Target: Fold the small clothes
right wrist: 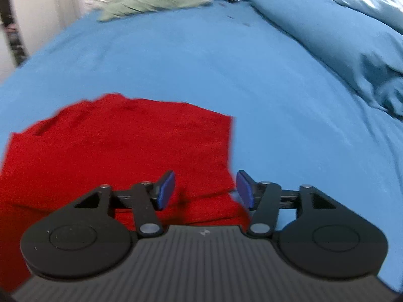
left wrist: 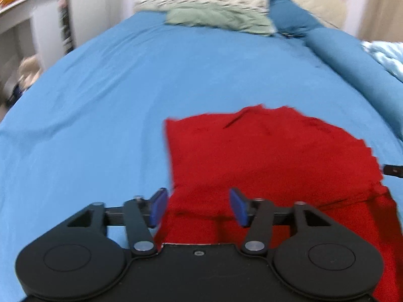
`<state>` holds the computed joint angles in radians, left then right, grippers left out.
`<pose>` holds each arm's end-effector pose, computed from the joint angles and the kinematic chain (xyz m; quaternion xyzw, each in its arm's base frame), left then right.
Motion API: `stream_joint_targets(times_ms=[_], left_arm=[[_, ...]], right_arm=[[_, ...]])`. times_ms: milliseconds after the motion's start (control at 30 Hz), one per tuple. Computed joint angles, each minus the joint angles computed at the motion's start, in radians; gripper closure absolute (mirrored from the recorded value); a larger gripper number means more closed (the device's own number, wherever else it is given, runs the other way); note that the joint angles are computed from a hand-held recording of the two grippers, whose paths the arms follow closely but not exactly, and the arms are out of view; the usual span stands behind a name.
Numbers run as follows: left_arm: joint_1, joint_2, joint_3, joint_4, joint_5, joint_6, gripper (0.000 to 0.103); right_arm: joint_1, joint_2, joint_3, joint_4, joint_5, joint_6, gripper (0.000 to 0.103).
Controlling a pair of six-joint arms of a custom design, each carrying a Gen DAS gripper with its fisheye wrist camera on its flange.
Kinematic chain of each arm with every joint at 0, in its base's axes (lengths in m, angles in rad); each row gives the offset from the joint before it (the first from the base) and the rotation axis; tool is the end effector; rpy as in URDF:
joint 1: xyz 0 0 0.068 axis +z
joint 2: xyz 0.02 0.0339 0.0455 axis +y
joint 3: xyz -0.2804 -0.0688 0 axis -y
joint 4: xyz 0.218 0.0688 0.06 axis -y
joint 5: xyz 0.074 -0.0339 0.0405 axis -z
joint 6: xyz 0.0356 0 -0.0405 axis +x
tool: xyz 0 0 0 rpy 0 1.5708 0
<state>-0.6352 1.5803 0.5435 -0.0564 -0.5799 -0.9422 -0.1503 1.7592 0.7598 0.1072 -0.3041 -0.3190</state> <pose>0.1991 -0.1225 0.1446 -0.2092 0.9098 0.0350 0.3568 0.3068 -0.0357 0.1540 -0.1288 0.9245 0.0624 0.3532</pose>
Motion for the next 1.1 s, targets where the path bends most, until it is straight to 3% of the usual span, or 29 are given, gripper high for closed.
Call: stream_joint_targets(times_ms=[100,267,333,533,667,767,867,967,1000,1033,1100], left_arm=[[0.034,0.100,0.039,0.102,0.038,0.068,0.031],[0.099,0.307,0.045,0.290,0.118,0.056,0.032],[0.101,0.349,0.025,0.369,0.094,0.075,0.032],[0.046,0.371,0.029,0.374,0.009,0.056,0.031],[-0.016,0.283,0.010,0.293,-0.052,-0.021,0.030],[-0.129,0.158,0.018,0.102,-0.138,-0.143,0.029],[-0.313,0.018,0.076,-0.235,-0.224,-0.368,0.029],[-0.554,-0.022,0.241,-0.713,-0.267,-0.719,0.027],[-0.631,-0.011,0.304,-0.858,-0.264,-0.837,0.017],[-0.715,0.010,0.373,-1.009,-0.256,-0.970,0.010],[-0.878,0.066,0.497,-1.256,-0.230,-1.215,0.006]], right_arm=[[0.014,0.032,0.017,0.013,-0.077,-0.010,0.014],[0.018,0.171,0.017,0.156,-0.127,0.011,0.013],[0.012,0.242,0.047,0.154,-0.132,0.016,0.013],[-0.033,0.293,-0.004,0.289,-0.209,-0.023,0.011],[-0.060,0.243,-0.031,0.278,-0.255,-0.029,0.011],[-0.131,0.106,-0.099,0.221,-0.326,-0.077,0.011],[-0.255,-0.103,-0.146,0.017,-0.417,-0.210,0.011],[-0.470,-0.304,-0.091,-0.400,-0.550,-0.477,0.011],[-0.560,-0.351,-0.045,-0.577,-0.591,-0.602,0.011],[-0.671,-0.364,0.025,-0.789,-0.634,-0.774,0.011],[-0.870,-0.324,0.168,-1.172,-0.664,-1.104,0.008]])
